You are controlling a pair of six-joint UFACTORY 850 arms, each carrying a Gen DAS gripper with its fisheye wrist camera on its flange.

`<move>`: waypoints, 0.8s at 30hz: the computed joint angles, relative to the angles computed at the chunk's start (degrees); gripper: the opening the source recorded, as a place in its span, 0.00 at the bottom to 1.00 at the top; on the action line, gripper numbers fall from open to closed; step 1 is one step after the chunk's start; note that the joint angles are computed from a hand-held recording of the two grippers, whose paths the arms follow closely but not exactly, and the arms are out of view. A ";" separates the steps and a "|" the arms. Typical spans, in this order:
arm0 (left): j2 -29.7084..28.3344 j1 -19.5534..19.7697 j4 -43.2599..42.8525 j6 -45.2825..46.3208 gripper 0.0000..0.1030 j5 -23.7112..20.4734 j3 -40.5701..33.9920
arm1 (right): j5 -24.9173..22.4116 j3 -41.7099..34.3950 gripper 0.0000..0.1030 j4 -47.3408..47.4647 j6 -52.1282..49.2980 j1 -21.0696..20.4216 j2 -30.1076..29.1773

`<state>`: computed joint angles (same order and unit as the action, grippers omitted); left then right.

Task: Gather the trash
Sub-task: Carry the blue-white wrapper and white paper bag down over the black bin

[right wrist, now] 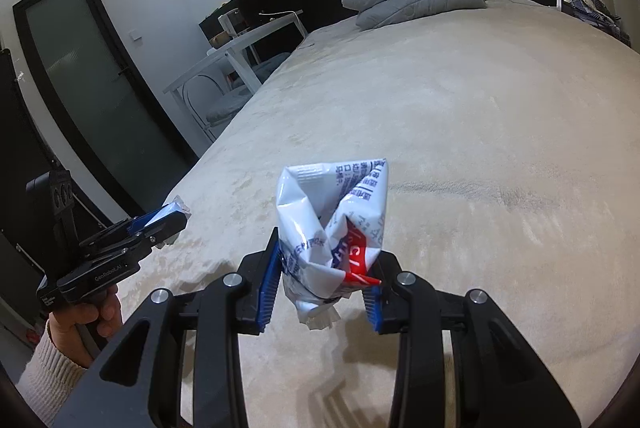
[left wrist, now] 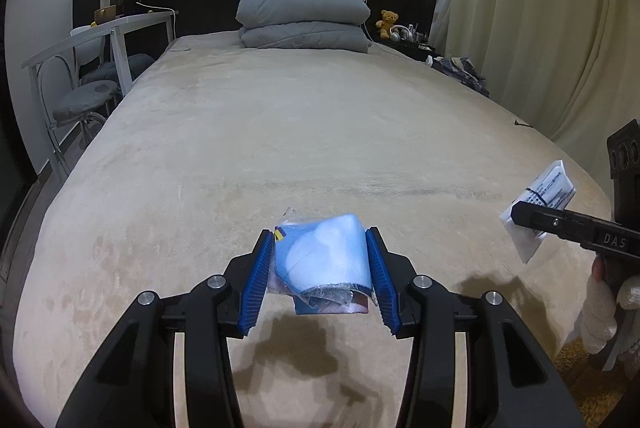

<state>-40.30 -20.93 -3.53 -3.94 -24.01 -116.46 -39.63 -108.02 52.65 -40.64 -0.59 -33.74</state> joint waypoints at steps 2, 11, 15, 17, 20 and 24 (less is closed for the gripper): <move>2.59 -0.31 0.08 -0.22 0.44 1.63 3.65 | 0.62 3.80 0.36 1.11 -1.85 0.11 2.66; 15.62 -2.21 -3.15 -0.44 0.44 10.86 21.68 | 2.25 17.27 0.36 7.23 -10.83 0.45 13.58; 20.91 -3.15 -6.20 -0.13 0.44 13.93 29.31 | 2.86 23.24 0.36 9.06 -12.61 0.22 17.94; 23.33 -3.84 -7.21 0.46 0.44 15.48 32.71 | 3.02 26.44 0.36 9.31 -12.68 0.08 20.08; 26.37 -4.88 -8.45 0.92 0.44 16.83 36.91 | 3.74 31.05 0.36 9.57 -13.18 0.12 23.21; 29.85 -6.14 -7.27 -0.95 0.44 18.19 41.70 | 3.91 36.42 0.36 11.93 -15.81 -0.16 27.16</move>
<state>-10.45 -27.07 -10.80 -4.89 -5.81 -74.76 -35.72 -71.61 64.58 -56.45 -0.75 -6.58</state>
